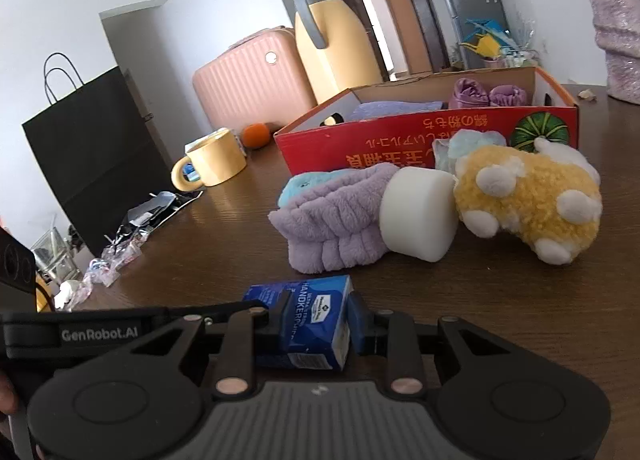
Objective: Organize soft objects
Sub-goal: 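Grasp the blue tissue pack with the left tool and lift it, then carry the blue tissue pack with the left tool into the box and release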
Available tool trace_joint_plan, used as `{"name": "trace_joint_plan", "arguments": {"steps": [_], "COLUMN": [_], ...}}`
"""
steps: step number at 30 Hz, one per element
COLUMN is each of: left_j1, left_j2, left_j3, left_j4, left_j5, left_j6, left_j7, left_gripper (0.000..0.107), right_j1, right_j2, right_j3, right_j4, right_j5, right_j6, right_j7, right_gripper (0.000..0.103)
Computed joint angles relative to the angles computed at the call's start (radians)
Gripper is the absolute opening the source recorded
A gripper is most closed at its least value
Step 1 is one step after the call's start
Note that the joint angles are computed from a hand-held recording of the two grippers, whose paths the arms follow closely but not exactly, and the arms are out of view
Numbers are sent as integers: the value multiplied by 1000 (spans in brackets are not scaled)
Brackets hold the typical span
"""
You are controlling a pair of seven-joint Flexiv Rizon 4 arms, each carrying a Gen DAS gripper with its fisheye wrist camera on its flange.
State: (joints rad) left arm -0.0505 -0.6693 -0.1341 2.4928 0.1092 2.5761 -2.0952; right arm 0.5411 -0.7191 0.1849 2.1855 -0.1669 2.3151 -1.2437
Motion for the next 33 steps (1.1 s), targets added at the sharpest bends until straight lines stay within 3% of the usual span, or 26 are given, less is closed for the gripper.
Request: {"name": "trace_joint_plan", "arguments": {"steps": [13,20,23,26,30,33], "left_j1": [-85,-48,19,94,246,362], "left_j2": [37,93,136,181,176,119], "left_j3": [23,11,-7,-29,-116,-229], "left_j4": [95,57,-18,-146,-380,-536], "left_j5": [-7,37,99,169,291,340], "left_j6": [197,195,128,-3,-275,-481], "left_j7": [43,54,35,17,-84,-110], "left_gripper": [25,25,25,25,23,22], "right_j1": [166,244,259,230,149,43], "right_j2": [113,175,197,212,188,108], "right_j3": [-14,-21,-43,-65,-92,-65], "right_j4": [166,189,150,76,-117,-321], "right_j5": [287,438,466,435,327,182], "right_j6": [116,167,138,79,-75,-240], "right_j7": [-69,-139,-186,-212,-182,-67], "right_gripper": [27,27,27,27,27,27]}}
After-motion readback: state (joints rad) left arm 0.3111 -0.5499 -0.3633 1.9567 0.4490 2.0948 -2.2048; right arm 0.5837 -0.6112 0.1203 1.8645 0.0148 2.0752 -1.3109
